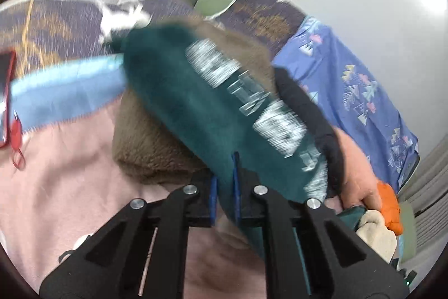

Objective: Fold large clothes

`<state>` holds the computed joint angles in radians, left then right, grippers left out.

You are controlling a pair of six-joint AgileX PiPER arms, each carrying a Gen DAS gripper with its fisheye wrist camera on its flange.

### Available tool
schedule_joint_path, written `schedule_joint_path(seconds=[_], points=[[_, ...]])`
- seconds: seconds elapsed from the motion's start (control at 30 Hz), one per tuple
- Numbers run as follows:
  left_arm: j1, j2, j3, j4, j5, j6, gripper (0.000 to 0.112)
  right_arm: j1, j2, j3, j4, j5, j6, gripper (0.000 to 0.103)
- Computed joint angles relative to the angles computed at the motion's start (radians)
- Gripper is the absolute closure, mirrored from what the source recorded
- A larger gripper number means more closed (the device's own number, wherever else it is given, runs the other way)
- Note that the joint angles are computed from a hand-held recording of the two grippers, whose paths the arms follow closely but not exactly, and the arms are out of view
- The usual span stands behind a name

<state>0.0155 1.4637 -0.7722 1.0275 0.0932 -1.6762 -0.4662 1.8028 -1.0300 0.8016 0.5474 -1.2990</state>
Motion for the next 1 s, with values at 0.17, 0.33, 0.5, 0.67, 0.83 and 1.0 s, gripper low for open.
schedule_joint_path(seconds=[0.17, 0.33, 0.5, 0.67, 0.83, 1.0], points=[[-0.257, -0.016, -0.191, 0.036, 0.296, 0.065, 0.104, -0.027, 0.025, -0.052, -0.024, 0.074, 0.027, 0.072], [-0.574, 0.124, -0.498, 0.055, 0.464, 0.299, 0.104, -0.141, 0.067, -0.206, -0.028, 0.351, 0.101, 0.072], [-0.874, 0.447, -0.848, -0.030, 0.548, 0.722, 0.103, -0.303, 0.036, -0.279, 0.042, 0.489, 0.048, 0.072], [-1.030, 0.791, -1.170, -0.260, 0.685, 1.194, 0.098, -0.431, 0.047, -0.393, 0.026, 0.591, 0.055, 0.071], [-1.127, 0.861, -1.122, -0.085, 0.732, 1.139, 0.066, -0.439, 0.002, -0.383, 0.011, 0.612, -0.025, 0.067], [-1.164, 0.770, -0.984, 0.034, 0.733, 1.053, 0.053, -0.377, -0.114, -0.306, 0.041, 0.659, -0.167, 0.065]])
